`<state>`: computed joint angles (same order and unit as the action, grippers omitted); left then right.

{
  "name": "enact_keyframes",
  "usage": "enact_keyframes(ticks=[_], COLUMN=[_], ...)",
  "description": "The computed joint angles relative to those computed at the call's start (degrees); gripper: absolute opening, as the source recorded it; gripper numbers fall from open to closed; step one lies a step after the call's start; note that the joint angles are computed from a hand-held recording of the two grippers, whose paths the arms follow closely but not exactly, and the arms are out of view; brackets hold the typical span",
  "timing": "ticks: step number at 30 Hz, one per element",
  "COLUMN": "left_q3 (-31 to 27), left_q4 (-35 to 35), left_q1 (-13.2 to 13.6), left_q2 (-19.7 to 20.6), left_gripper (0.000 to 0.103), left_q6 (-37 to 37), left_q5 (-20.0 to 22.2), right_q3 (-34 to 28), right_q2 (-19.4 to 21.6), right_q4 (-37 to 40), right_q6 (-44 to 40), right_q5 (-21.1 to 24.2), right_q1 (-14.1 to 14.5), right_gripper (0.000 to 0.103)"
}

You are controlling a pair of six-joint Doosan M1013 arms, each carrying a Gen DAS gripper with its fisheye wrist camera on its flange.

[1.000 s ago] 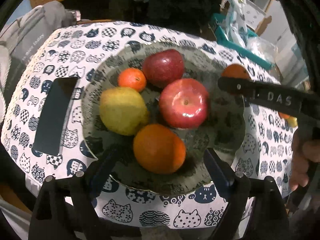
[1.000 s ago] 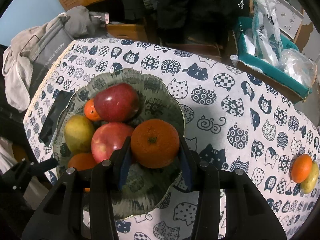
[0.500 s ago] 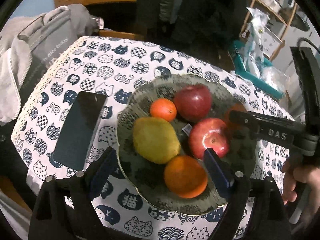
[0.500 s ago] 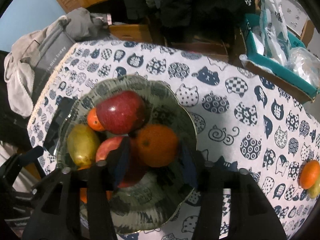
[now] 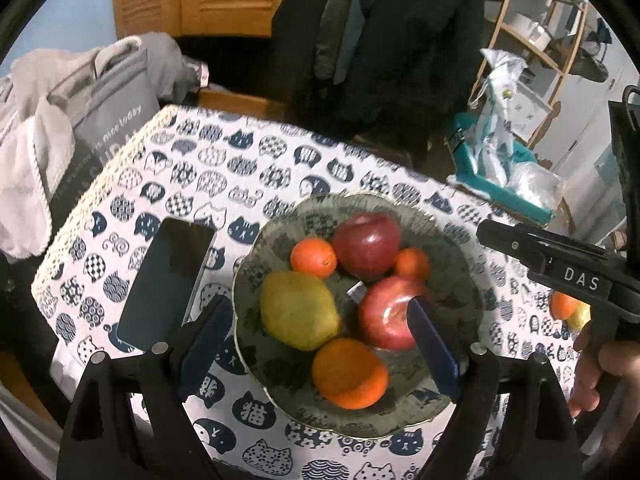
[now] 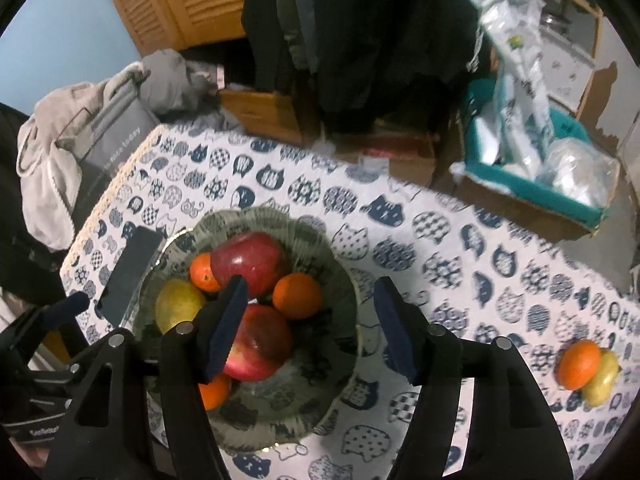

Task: Organize fruits
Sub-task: 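Move both tools away from the bowl toward the orange and green pomelo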

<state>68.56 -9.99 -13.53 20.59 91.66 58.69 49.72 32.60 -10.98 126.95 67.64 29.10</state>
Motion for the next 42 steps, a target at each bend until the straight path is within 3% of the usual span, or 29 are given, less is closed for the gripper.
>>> enact_keyframes(ticks=[21,33,42], left_q3=[0.53,0.87,0.40], left_q4=[-4.09,-4.84,-6.38], left_q1=[-1.82,-3.61,-5.37], left_q2=[-4.39,-6.34,-6.88], left_gripper=[0.090,0.094,0.094], left_q6=[5.02,7.60,9.72], left_q5=[-5.99,-9.16,-9.43], right_q3=[5.03,10.74,15.97], right_q2=[-7.73,-12.89,-17.10], right_q4=[-17.62,-22.31,-25.11], right_q6=[6.75,11.96,14.69], right_q5=[1.59,0.18,2.17], right_q1=[3.10,3.70,3.38], right_gripper=[0.077,0.082,0.082])
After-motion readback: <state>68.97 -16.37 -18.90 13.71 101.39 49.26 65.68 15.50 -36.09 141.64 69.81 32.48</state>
